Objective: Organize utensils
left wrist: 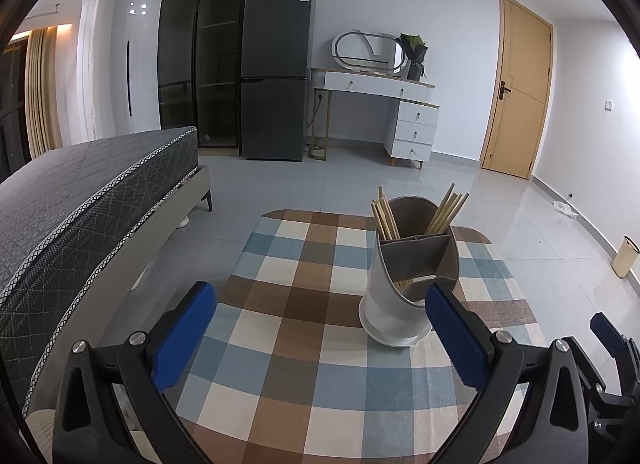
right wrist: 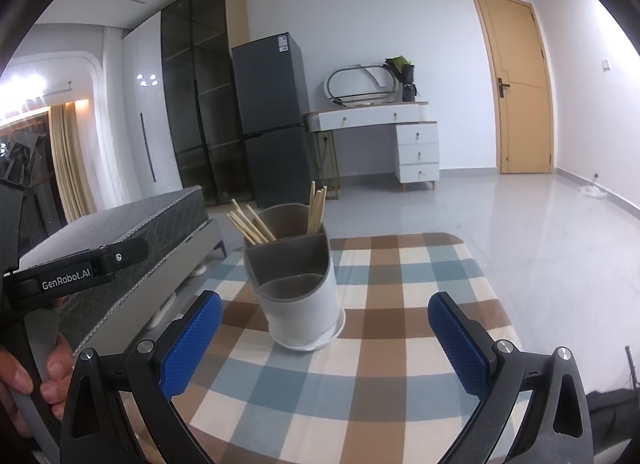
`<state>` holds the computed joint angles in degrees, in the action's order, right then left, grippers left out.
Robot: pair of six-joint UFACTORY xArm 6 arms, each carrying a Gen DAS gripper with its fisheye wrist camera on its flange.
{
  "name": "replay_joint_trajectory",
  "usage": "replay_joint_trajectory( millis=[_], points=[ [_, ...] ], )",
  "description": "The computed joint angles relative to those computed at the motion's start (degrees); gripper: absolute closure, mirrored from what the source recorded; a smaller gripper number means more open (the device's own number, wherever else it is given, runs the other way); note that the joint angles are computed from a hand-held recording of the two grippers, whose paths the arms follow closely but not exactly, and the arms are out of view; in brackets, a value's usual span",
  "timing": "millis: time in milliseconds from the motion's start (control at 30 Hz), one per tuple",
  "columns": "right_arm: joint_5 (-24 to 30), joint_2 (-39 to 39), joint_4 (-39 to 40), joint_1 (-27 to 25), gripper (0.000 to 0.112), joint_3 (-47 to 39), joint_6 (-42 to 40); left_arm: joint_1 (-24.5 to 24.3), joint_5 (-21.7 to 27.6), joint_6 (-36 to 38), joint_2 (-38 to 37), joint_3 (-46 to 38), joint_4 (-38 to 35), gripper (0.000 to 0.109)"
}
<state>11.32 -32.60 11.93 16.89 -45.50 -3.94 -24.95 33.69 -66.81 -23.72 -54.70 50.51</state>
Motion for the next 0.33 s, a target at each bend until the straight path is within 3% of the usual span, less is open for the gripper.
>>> replay_joint_trajectory(
  millis=[333],
  points=[
    [0.6,0.1,-0.9,-0.1,0.009,-0.1,0.6,-0.2,1.4,0.8,0.1,-0.4,-1.6,0.007]
  ],
)
